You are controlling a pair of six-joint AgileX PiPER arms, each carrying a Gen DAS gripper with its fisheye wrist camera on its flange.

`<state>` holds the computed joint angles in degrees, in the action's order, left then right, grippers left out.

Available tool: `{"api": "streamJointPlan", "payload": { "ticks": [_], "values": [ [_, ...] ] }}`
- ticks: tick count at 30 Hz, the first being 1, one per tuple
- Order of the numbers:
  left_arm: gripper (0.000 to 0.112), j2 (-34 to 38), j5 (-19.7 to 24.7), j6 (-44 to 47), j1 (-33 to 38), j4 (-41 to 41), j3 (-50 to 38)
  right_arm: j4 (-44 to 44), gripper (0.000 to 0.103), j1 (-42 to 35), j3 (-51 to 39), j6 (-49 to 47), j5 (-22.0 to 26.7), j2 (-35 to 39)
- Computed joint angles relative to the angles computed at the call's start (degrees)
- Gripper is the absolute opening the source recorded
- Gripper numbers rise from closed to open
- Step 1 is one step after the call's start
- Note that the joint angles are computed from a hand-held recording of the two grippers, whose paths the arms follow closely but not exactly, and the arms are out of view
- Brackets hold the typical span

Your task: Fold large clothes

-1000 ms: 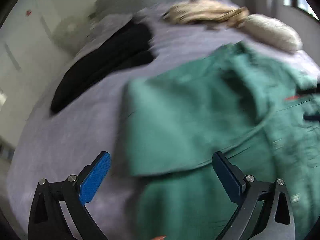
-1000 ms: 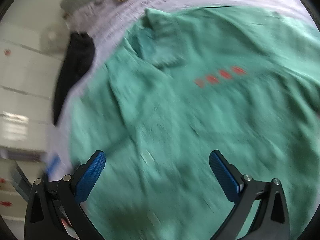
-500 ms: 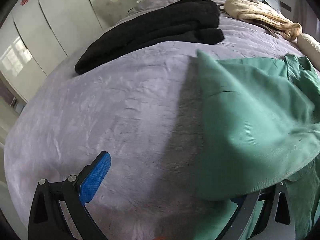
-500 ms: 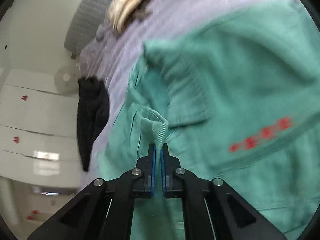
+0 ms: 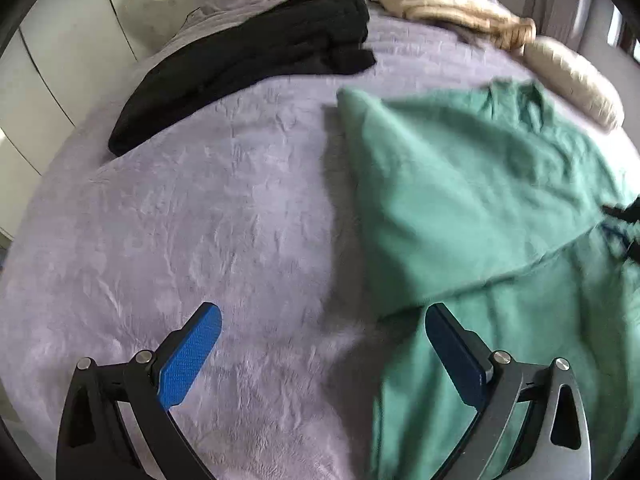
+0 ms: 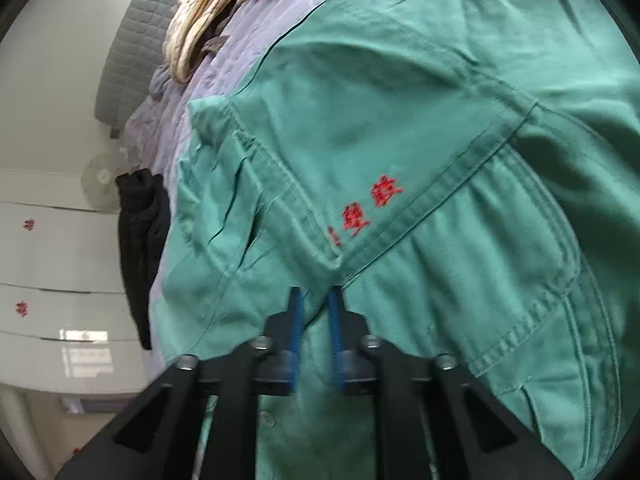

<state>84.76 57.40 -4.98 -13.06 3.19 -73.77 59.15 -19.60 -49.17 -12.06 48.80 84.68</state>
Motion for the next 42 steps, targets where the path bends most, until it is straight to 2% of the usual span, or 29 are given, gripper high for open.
{"api": "streamJointPlan", "payload": {
  "ticks": [1,2,5,6,8,9,10,13,16,18,19,21,22,23,24,25,26,27,32,35,36,38,39,40,42],
  "values": [
    [0.102,1.63,0.87,0.7,0.84,-1.79,-2.34,1.42,0.047,-0.85,1.02,-1.53,0.65,-0.71],
    [0.102,5.55,0.84,2.05,2.48,-5.87,-6.49,1.58,0.05,-0.59,0.71,-1.35,0.5,-0.63],
    [0.102,17.03,1.88,3.44,4.05,-11.8,-16.68,0.27,0.052,0.62,-0.47,0.43,-0.54,-0.18],
    [0.097,21.7,2.78,3.15,4.08,-12.78,-20.56,0.56,0.052,0.73,-0.51,0.98,-0.84,0.08],
    [0.034,27.54,5.57,2.93,4.02,-14.61,-25.96,1.2,0.049,0.76,-0.57,2.12,-1.11,0.4],
    [0.027,29.16,5.68,2.1,3.69,-13.81,-27.41,-0.41,0.016,1.03,-1.07,4.0,-1.06,0.26],
    [0.026,29.33,4.66,2.25,3.51,-13.22,-27.46,-2.96,0.005,1.55,-1.86,6.75,-0.82,0.04],
    [0.026,26.6,-0.07,4.08,2.15,-10.05,-22.74,-4.48,0.005,2.29,-0.53,8.37,-1.36,-4.2],
    [0.026,27.36,-0.41,7.08,2.72,-10.5,-23.04,-12.4,0.005,4.42,1.97,14.1,-2.38,-7.2],
    [0.028,27.05,0.33,6.53,2.74,-9.95,-23.73,-9.74,0.004,3.36,5.25,12.06,-2.97,-7.2],
    [0.031,26.55,0.87,5.67,2.69,-9.25,-24.16,-6.4,0.004,1.73,6.83,10.24,-2.51,-7.55],
    [0.06,23.06,0.41,5.07,3.43,-7.65,-21.84,-6.6,0.008,0.85,6.5,11.39,-0.69,-8.13],
    [0.086,21.0,-0.35,3.52,3.29,-5.36,-20.19,-9.13,0.013,1.7,5.2,13.63,0.41,-8.63],
    [0.09,17.99,-2.2,3.22,3.53,-4.28,-17.25,-10.29,0.019,2.71,4.25,14.58,1.46,-9.09],
    [0.09,15.93,-2.87,4.53,4.15,-4.99,-15.39,-9.93,0.039,4.01,3.7,14.44,2.4,-9.63],
    [0.09,14.04,-1.52,6.78,5.22,-6.31,-14.11,-8.08,0.066,6.55,4.01,14.0,2.48,-10.8],
    [0.09,13.05,-0.77,6.88,5.57,-5.87,-13.34,-6.3,0.073,9.15,4.07,13.9,1.75,-11.27],
    [0.09,11.37,-0.4,6.07,5.87,-4.37,-11.65,-2.95,0.074,12.77,4.08,12.76,0.72,-10.85],
    [0.09,5.95,0.94,3.6,9.81,-3.06,-5.75,21.39,0.074,35.39,-2.77,0.04,-5.4,4.17],
    [0.09,3.18,2.05,5.19,13.08,-4.03,-2.91,26.86,0.071,44.01,-12.32,-3.4,-9.25,13.85],
    [0.09,2.26,2.56,5.95,14.17,-3.81,-2.11,27.95,0.066,45.97,-14.51,-4.02,-11.17,15.78],
    [0.09,0.79,2.51,7.16,15.55,-3.58,-0.37,29.74,0.045,48.34,-18.81,-4.85,-14.58,19.47],
    [0.09,0.22,2.54,7.98,16.46,-3.64,0.21,29.99,0.019,49.01,-20.09,-4.7,-14.95,20.75],
    [0.09,-0.22,2.48,8.69,17.4,-3.64,0.78,28.12,0.008,49.85,-22.55,-2.25,-15.26,23.01],
    [0.09,-0.73,2.13,9.15,19.1,-3.13,2.14,23.42,0.008,51.68,-26.02,3.05,-15.56,26.2]
  ]
}}
